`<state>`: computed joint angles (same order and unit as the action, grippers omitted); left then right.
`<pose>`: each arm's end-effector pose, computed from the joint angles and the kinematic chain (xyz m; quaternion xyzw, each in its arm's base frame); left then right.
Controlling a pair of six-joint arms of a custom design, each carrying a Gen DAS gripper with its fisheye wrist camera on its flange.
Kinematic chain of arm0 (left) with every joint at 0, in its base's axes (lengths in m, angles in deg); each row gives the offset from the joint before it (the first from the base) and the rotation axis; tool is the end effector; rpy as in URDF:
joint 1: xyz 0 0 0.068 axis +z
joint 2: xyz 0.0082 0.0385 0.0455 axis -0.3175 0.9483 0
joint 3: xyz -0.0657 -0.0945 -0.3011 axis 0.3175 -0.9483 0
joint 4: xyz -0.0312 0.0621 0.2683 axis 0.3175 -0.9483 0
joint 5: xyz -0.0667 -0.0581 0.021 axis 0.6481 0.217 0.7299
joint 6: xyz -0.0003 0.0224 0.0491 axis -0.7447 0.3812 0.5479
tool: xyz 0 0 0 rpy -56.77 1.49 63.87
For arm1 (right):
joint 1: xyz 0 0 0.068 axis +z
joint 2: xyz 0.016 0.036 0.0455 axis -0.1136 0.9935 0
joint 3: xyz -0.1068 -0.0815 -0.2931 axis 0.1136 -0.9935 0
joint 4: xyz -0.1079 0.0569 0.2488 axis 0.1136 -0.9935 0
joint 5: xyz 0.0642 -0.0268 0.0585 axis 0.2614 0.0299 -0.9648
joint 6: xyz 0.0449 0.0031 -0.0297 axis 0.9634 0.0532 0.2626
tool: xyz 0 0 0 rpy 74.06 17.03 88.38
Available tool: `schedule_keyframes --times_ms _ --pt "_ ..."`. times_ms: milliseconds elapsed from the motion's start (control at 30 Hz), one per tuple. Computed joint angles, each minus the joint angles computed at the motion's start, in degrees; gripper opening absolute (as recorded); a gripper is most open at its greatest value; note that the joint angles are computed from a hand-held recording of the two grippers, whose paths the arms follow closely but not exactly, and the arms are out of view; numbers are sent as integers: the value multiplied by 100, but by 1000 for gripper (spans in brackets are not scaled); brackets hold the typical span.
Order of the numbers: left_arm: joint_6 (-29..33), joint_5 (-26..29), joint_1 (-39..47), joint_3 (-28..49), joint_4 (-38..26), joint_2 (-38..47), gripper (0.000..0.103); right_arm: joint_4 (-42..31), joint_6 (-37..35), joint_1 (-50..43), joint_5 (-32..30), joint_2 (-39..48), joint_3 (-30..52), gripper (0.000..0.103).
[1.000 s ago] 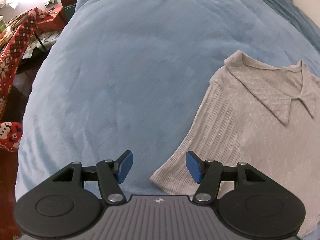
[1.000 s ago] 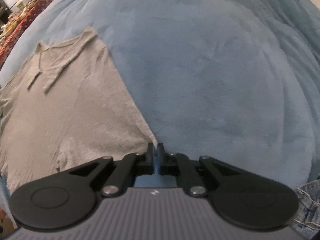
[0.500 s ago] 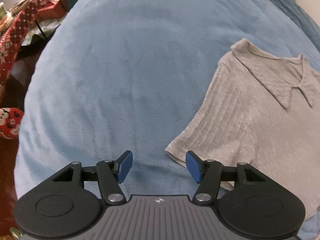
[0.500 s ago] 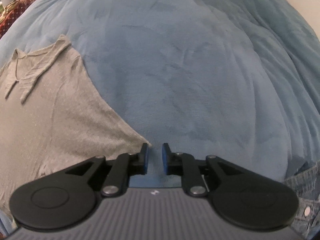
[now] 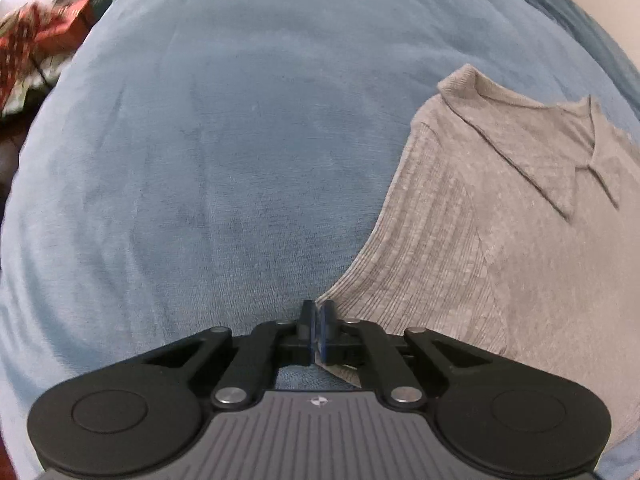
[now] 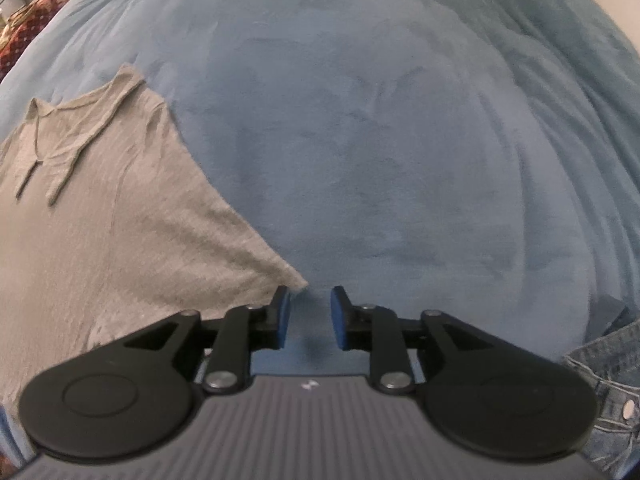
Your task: Fold clothes
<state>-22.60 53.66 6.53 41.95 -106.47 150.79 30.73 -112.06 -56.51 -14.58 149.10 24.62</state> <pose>0.2150 0.0890 0.2381 0.1423 0.9738 -0.0700 0.1628 0.1675 -0.1887 0.2597 0.0710 0.9876 -0.0018 0.1400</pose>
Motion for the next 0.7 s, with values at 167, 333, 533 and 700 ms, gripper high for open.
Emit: schedule_keyframes --times_ms 167,333,533,700 --pt "44 -193 20 289 266 -22 3 141 111 140 108 -7 -109 17" --pt "169 -512 -203 273 366 192 4 230 209 170 149 -1 -172 17" --pt "150 -211 156 442 -43 332 27 67 84 -30 139 -325 -161 18" --pt "441 -229 546 531 -533 -103 36 -470 -441 -296 45 -1034 -155 19"
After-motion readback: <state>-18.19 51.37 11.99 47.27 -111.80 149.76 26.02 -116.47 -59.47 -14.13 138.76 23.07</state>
